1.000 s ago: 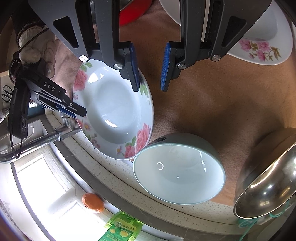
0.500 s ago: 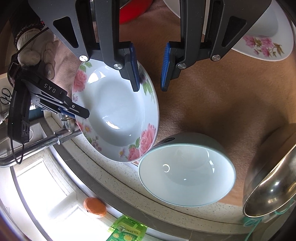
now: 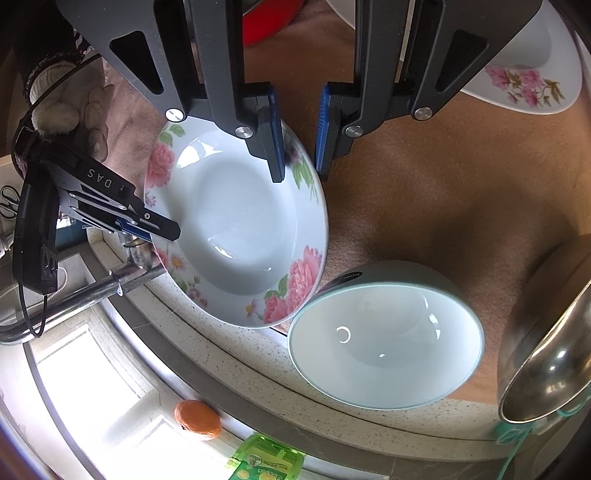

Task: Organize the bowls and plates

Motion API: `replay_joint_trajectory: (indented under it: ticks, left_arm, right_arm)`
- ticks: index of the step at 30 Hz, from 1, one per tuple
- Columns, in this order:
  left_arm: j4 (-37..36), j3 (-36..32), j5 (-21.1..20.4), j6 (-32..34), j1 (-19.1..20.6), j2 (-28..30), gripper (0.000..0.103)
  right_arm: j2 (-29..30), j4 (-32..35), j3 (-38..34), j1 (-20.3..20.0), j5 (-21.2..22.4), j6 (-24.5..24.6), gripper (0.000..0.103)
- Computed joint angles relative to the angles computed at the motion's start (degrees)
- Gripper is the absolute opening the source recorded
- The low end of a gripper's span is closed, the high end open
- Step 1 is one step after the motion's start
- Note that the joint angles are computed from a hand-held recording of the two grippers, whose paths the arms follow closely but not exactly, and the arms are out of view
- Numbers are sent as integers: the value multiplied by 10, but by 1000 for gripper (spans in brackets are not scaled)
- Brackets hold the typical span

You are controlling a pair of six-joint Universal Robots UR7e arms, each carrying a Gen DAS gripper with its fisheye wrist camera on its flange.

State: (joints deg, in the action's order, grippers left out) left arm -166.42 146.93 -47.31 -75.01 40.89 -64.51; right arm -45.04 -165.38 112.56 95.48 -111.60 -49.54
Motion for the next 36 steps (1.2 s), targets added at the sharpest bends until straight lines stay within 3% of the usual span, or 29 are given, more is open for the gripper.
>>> replay_joint_trajectory:
  ticks: [17, 36]
  left_arm:
    - [9, 0, 1, 4, -5, -9, 14]
    - [30, 16, 8, -6, -36, -43, 14]
  right_arm:
    - [-15, 0, 10, -2, 1, 10, 21]
    - [-47, -21, 41, 4, 13, 16, 21]
